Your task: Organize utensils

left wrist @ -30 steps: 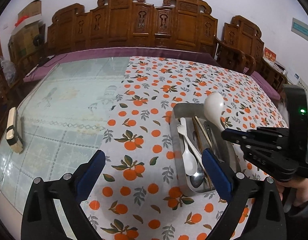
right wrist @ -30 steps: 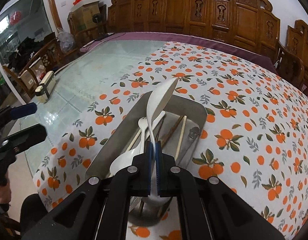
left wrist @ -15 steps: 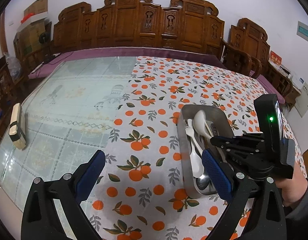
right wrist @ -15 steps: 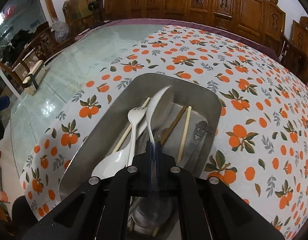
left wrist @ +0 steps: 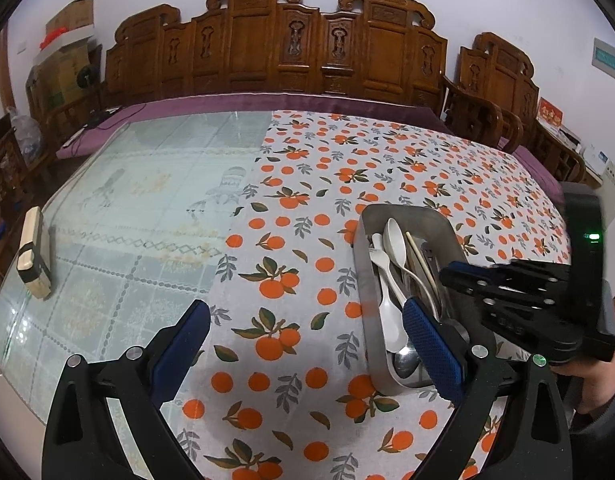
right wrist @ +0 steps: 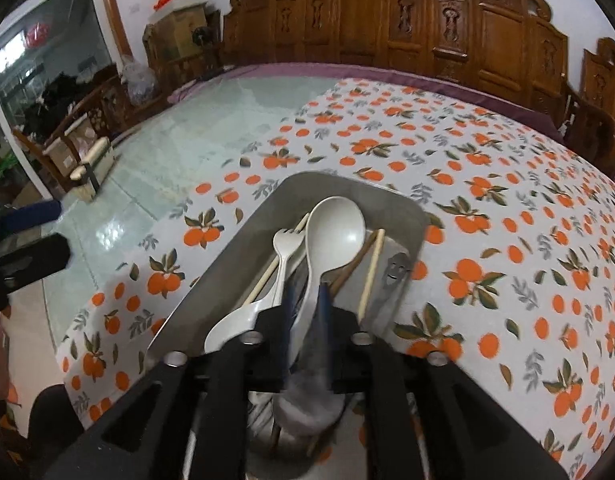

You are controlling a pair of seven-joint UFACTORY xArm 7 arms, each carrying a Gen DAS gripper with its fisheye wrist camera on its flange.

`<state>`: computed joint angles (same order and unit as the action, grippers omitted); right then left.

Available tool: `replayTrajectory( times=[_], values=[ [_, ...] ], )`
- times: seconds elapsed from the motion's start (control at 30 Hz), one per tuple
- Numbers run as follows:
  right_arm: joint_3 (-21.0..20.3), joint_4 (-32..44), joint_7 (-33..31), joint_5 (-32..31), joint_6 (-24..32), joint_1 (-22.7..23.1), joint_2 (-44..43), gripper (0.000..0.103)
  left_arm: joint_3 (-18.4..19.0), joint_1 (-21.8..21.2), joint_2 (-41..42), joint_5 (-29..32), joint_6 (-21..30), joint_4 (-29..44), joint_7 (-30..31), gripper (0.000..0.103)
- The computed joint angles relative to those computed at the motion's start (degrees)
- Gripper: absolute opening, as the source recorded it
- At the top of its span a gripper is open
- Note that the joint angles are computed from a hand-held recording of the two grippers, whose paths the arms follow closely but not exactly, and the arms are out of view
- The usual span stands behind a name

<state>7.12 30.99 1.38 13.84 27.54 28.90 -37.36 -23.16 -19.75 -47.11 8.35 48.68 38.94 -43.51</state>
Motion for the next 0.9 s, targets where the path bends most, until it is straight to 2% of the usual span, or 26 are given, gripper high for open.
replayTrajectory(
  times=[0.03,0.13,0.2,0.27,0.3,0.37,0.47,0.67,0.9],
  values=[
    [0.22,-0.43,0.1,-0.43,0.09,-0.33,-1.16,0.035,-0.21,0.02,0.0,0.17,-0.07,0.0,-0.07,0.093],
    [-0.33,-1.42,-0.15,-1.1,1.7,-0.45,-5.21,0.036,-0.72,0.02,0.26,0.56,-0.11,0.18,-0.25,0.093],
    [-0.3,-2.08,0.04,-1.53,2.76,-0.98,-7.98,0.044,-0.92,-0.09,0.38,0.63,-0.12,0.34,-0.48,0.093],
    [0.8,-3.0,1.26,-2.97,3.89,-2.73,-11.47,0.064,-1.08,-0.16,0.53,0.74,-0.37,0.5,-0.67,0.093],
    [1.18,-3.36,1.9,-3.6,4.5,-3.46,-12.94,0.069,-1.37,-0.13,0.58,0.91,-0.38,0.69,-0.88,0.093],
    [1.88,-4.47,3.52,-4.9,6.07,-5.13,-16.53,0.085,-1.78,-0.25,0.85,1.2,-0.78,0.98,-1.07,0.093],
    [2.49,-6.2,5.84,-6.44,8.26,-6.91,-21.28,0.098,-2.95,-0.15,1.29,1.93,-1.09,1.74,-1.83,0.095],
    [2.34,-8.92,9.65,-8.32,14.3,-9.28,-31.36,0.1,-6.37,-0.1,3.64,4.15,0.19,5.32,-3.21,0.095],
    [0.48,-8.91,10.19,-9.29,22.28,-11.45,-41.89,0.1,-9.74,-0.93,7.93,5.89,2.19,10.78,-6.06,0.095]
  ],
)
